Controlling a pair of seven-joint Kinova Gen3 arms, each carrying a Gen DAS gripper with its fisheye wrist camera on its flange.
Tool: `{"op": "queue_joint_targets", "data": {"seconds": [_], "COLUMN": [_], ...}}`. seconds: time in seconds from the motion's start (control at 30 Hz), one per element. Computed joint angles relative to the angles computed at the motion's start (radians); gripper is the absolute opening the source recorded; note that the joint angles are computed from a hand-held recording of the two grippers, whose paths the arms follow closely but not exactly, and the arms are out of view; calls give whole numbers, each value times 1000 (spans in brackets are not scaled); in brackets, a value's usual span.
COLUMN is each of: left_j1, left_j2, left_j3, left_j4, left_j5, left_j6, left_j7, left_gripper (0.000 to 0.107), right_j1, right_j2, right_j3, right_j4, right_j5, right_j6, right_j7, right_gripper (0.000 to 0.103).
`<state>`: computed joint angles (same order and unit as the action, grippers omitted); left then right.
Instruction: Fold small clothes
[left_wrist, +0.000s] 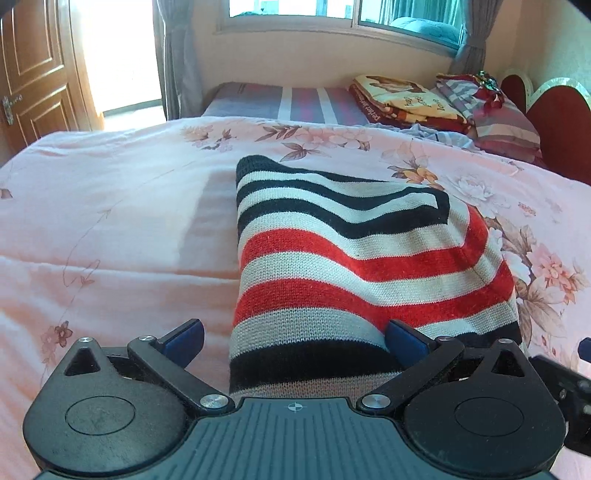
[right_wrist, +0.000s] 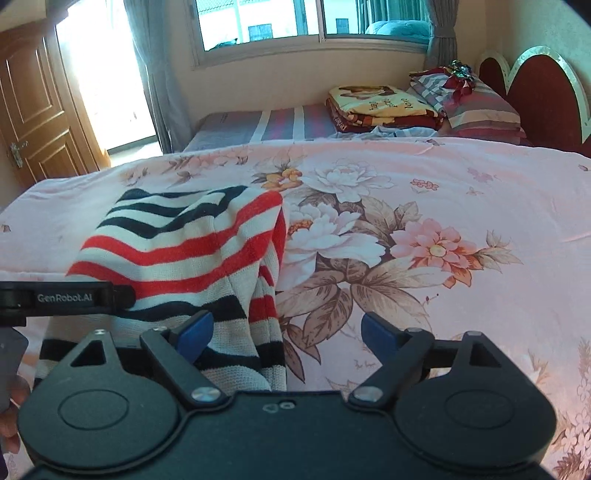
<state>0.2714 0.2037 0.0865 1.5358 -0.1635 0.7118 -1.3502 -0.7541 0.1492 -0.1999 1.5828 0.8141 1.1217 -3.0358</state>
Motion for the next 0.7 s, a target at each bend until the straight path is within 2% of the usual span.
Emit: {"op": "queue_joint_targets", "data": {"seconds": [0.07, 0.2, 0.27, 0.33, 0.37, 0.43, 0.5, 0.6, 0.7], "left_j1": [39, 94, 97, 79, 62, 37, 24, 26, 14], "left_j2": [-22, -53, -60, -66, -68, -75, -97, -126, -163], "left_j3": [-17, -24, -13, 3, 11, 20, 22, 27, 34], "left_j4": [29, 66, 65, 59, 51, 41, 49, 52, 61], "left_j5": [-70, -212, -239, -211, -177, -123, -95, -114, -101], "left_j6": [-19, -23, -4, 15, 28, 47, 57, 97, 130], "left_j7": [67, 208, 235, 210, 176, 125, 101, 125, 128], "left_gripper": [103, 103, 103, 103, 103, 103, 103, 103, 103], "right_j1": [12, 3, -33, -44, -22, 11, 1, 5, 36], "right_j2": [11, -20, -33, -20, -8, -7, -22, -36, -55], "right_j3": [-37, -13, 4, -11, -34, -41, -23, -30, -34], "right_j4": [12, 53, 63, 50, 39, 33, 37, 24, 9], "right_j5": [-6, -42, -19, -3, -18, -80, -100, -128, -228], "right_j6": [23, -23, -18, 24, 36, 12, -3, 5, -20], "right_j7": [-9, -70, -112, -91, -56, -10, -18, 9, 87], "right_gripper": [90, 90, 90, 91, 92, 92, 92, 94, 98]}}
